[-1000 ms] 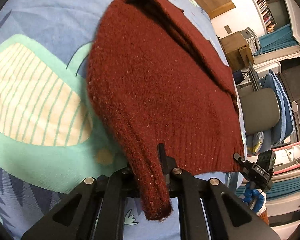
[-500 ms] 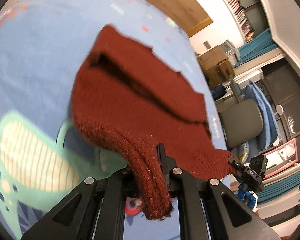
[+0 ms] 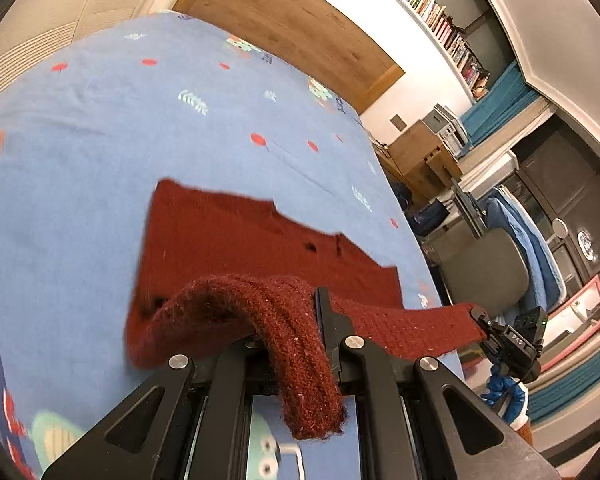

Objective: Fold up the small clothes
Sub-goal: 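Fold the hem up toward the collar with both tools and release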

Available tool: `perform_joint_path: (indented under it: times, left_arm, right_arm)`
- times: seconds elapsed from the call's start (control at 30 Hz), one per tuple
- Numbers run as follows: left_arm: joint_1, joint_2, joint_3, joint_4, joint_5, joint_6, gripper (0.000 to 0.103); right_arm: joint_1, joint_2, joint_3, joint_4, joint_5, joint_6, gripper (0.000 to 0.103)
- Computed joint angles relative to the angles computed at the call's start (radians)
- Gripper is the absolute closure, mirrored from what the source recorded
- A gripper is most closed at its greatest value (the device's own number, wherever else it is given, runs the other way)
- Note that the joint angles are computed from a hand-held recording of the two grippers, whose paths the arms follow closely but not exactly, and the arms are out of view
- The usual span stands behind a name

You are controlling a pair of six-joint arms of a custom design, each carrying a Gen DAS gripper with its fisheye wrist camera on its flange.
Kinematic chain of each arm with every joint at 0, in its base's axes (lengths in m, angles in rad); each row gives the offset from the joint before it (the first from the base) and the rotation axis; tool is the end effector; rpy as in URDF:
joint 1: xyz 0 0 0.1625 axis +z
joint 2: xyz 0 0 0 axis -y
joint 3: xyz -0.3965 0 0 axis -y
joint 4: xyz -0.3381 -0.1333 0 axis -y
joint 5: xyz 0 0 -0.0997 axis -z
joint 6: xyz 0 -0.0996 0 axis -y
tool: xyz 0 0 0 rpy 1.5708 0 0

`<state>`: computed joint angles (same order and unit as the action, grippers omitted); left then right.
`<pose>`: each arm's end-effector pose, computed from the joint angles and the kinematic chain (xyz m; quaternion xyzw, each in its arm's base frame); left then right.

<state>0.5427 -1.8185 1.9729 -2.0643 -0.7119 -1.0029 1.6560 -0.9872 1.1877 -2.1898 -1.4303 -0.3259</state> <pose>-0.1941 -0.3608 0.4667 -0.0590 0.8970 -0.4296 0.0860 0.2047 -0.6660 0.3764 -0.2134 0.9523 -0.2140 0.0433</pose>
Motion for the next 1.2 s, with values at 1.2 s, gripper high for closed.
perform_joint_path:
  times: [1.2]
  left_arm:
    - [0.516,0.300,-0.119,-0.399,-0.220,0.295,0.074]
  right_arm:
    - [-0.013,0.567,-0.690,0.182,-0.209,0.227,0.076]
